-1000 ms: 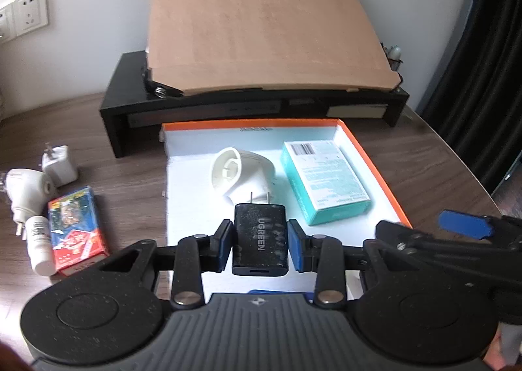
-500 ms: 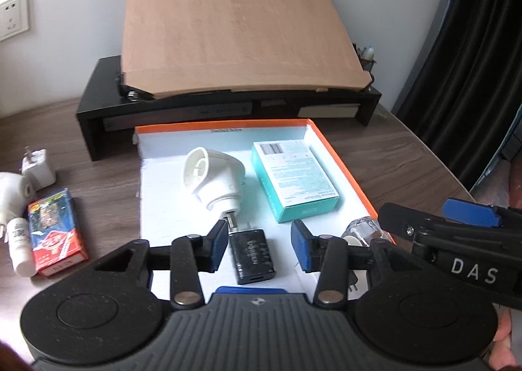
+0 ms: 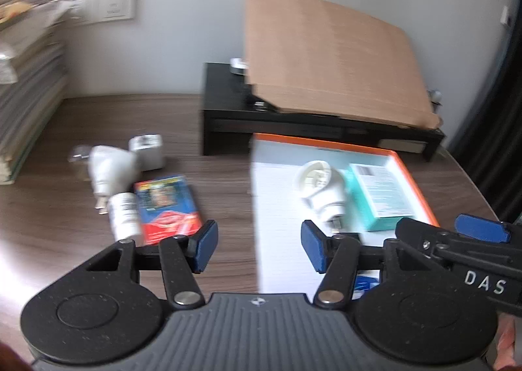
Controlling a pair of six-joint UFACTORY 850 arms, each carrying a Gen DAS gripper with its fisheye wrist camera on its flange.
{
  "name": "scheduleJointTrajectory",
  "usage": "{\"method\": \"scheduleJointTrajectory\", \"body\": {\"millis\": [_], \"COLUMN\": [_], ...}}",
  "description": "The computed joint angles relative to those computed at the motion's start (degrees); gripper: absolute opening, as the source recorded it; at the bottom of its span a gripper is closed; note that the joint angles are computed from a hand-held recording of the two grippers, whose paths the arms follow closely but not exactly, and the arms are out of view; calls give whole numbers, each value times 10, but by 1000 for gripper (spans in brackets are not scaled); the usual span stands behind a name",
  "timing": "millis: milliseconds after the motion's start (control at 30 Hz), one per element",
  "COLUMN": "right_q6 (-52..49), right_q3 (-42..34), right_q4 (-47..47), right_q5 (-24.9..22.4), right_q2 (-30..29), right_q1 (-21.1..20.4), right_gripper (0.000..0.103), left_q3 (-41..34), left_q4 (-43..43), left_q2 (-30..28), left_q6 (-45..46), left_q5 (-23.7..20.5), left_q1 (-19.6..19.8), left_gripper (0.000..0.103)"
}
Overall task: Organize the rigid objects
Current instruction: 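Move both tools to the scattered items beside the lid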
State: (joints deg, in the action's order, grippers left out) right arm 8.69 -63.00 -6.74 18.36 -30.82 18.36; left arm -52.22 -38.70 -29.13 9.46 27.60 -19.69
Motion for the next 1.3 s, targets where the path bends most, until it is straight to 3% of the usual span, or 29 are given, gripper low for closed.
{"method": "scheduleJointTrajectory", "body": {"millis": [300, 533, 1033, 1133, 1300], "right_q6": [30, 13, -115, -133, -136], "right_q3": [-8, -18, -52, -62, -80], "right_q4": [-47, -23, 138, 160, 172], "right_q5": [0, -10, -50, -56, -68], "right_q2": [-5, -15, -46, -54, -68], "right_q1": [34, 52, 65, 68, 71], "right_gripper": [93, 93, 93, 93, 93], "left_q3": [44, 47, -37, -31, -7], "left_q4": [-75, -92, -50, 2, 63], "left_q2": [28, 22, -65, -68, -57], "left_q6": [23, 29, 12, -38, -91], "left_q5": [19, 15, -25, -25, -19], "left_q1": [35, 65, 115, 127, 139], "left_gripper": [66, 69, 66, 70, 60]}}
